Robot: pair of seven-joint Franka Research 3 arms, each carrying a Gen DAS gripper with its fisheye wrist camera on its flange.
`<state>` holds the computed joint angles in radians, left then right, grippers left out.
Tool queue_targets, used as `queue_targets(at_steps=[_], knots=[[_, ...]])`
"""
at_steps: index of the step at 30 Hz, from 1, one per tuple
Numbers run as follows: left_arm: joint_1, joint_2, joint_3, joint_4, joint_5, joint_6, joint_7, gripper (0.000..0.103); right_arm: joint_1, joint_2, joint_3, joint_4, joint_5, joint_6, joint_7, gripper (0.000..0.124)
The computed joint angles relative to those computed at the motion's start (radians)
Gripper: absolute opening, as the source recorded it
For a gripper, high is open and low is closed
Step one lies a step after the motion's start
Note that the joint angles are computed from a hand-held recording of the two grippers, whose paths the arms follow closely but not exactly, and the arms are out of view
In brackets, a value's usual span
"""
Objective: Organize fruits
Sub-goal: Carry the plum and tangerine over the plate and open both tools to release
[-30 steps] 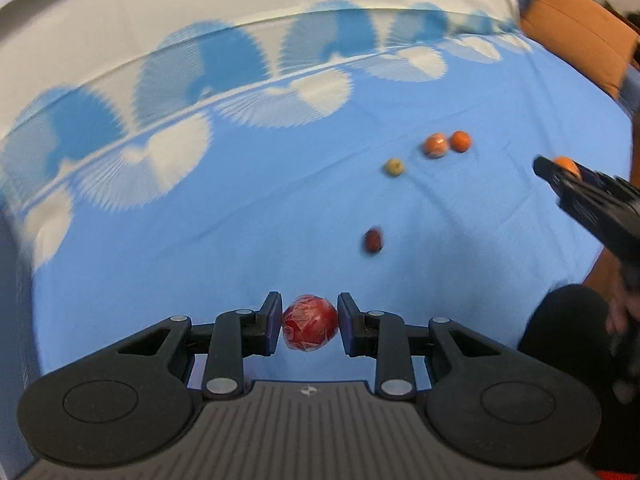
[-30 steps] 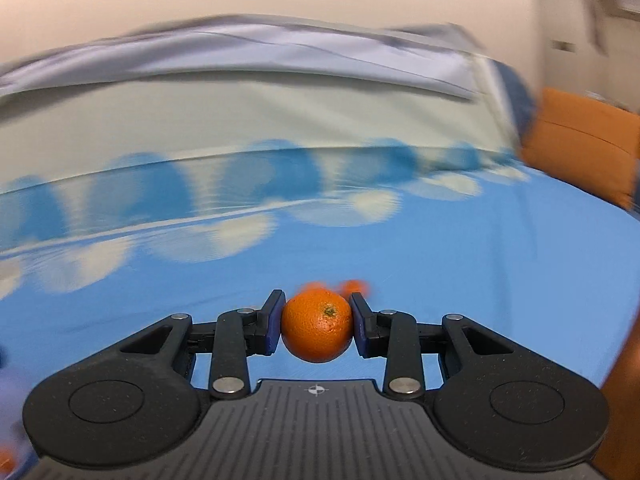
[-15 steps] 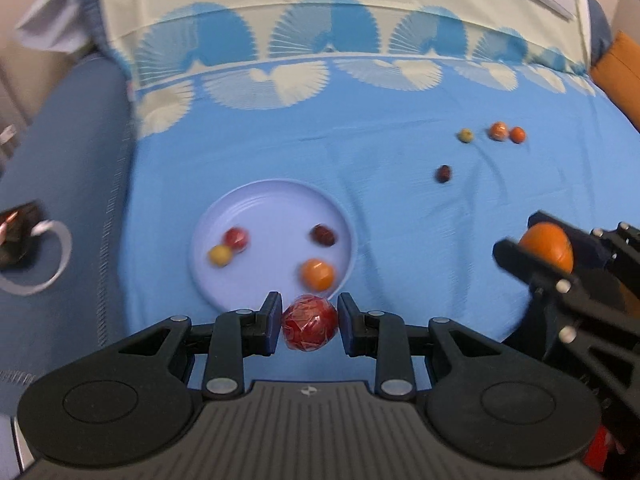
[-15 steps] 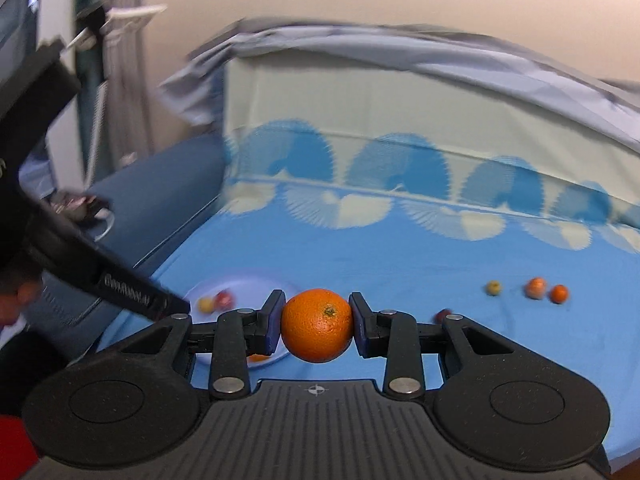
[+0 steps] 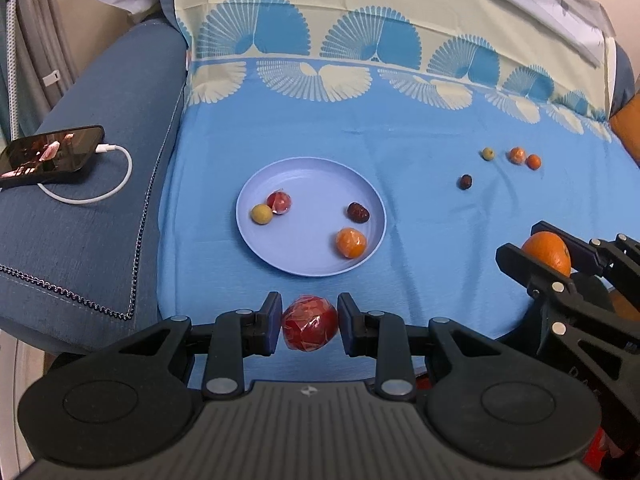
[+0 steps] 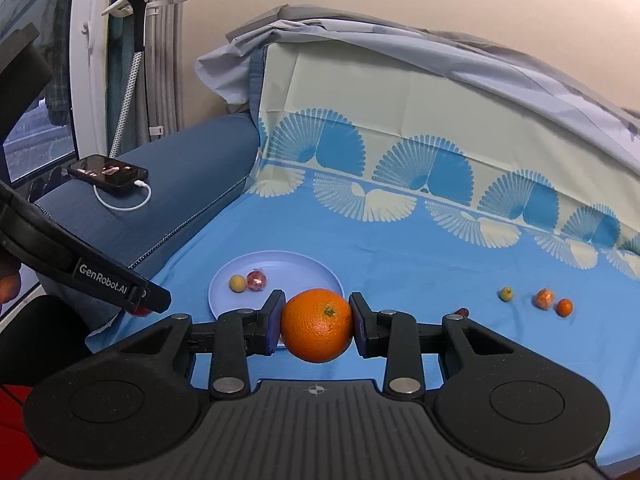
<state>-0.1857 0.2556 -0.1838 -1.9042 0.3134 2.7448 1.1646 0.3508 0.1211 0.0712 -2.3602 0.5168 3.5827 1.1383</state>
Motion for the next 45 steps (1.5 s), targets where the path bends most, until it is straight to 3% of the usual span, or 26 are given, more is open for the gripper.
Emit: queue_targets(at_steps=[5, 18, 25, 29, 35, 37, 40, 45], knots=[[0.002, -0.002, 0.000, -0.003, -0.003, 0.017, -0.005, 0.033, 0.028, 0.006, -0.011, 0.018, 0.081, -0.011, -0.062, 0.036], [0.001, 0.023, 0.006, 0.033, 0.003, -0.009, -0.036, 0.033, 0.027, 0.030, -0.020, 0.051, 0.098, -0.049, -0.069, 0.036], [0.005, 0.070, 0.009, 0.101, -0.007, -0.024, -0.027, 0.033, 0.062, 0.076, -0.059, 0.117, 0.154, -0.084, -0.118, 0.036], [0.007, 0.113, 0.013, 0.158, -0.010, -0.041, -0.024, 0.033, 0.087, 0.127, -0.099, 0.197, 0.172, -0.147, -0.116, 0.036], [0.015, 0.203, 0.011, 0.268, -0.031, -0.076, 0.017, 0.033, 0.111, 0.219, -0.151, 0.302, 0.095, -0.226, -0.066, 0.036], [0.016, 0.245, 0.010, 0.316, -0.038, -0.095, 0.036, 0.033, 0.140, 0.250, -0.200, 0.350, 0.082, -0.311, -0.030, 0.036], [0.008, 0.329, 0.011, 0.430, -0.048, -0.174, 0.066, 0.033, 0.065, 0.287, -0.141, 0.413, 0.064, -0.383, 0.006, 0.036], [-0.005, 0.432, 0.023, 0.562, -0.058, -0.224, 0.087, 0.033, 0.069, 0.374, -0.172, 0.508, -0.051, -0.417, 0.039, 0.037]])
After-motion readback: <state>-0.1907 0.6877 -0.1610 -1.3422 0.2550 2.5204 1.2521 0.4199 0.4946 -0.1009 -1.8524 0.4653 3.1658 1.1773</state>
